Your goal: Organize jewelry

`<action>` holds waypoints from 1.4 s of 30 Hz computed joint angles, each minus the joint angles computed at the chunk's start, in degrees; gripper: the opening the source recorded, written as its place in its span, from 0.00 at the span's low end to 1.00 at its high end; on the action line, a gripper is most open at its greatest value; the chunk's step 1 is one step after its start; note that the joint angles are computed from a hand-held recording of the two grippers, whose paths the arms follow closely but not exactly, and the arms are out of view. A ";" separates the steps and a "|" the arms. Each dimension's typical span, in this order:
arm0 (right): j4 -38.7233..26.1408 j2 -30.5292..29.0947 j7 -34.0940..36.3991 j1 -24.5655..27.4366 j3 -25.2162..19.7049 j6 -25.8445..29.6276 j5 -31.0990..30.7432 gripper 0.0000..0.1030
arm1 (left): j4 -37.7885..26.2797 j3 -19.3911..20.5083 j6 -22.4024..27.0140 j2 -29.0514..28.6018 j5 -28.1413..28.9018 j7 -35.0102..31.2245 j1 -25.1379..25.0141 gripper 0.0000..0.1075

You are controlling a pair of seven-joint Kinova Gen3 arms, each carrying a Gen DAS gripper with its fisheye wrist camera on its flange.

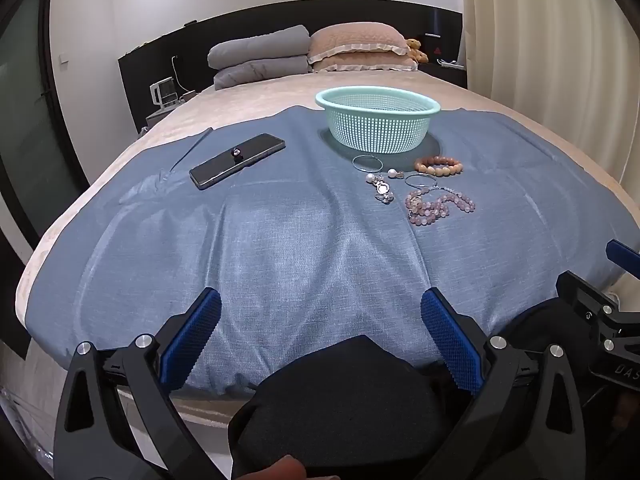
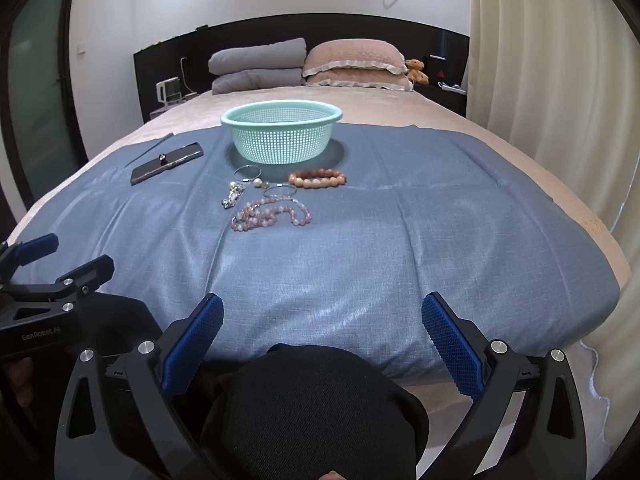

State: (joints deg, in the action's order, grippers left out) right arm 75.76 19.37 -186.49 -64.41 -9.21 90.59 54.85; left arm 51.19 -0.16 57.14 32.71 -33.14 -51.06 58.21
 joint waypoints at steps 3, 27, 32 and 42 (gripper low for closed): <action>-0.05 0.07 0.08 -0.07 0.04 0.16 0.12 0.93 | 0.13 0.13 -0.21 -0.07 0.23 -0.28 -0.26 0.91; -0.11 0.15 0.19 -0.11 0.11 0.17 0.14 0.93 | 0.48 0.21 -0.13 -0.23 0.09 -0.23 -0.15 0.91; -0.25 0.18 0.21 -0.21 0.09 0.29 0.13 0.93 | 0.61 0.23 -0.22 -0.28 0.22 -0.26 -0.21 0.91; 0.01 0.03 0.01 -0.21 0.05 0.22 0.13 0.93 | 0.23 0.21 0.08 0.01 0.17 -0.22 -0.15 0.91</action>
State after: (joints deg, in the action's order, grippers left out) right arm 75.77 19.40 -186.49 -64.62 -9.16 90.81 54.98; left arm 51.42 0.05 57.22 32.72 -32.98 -51.28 58.06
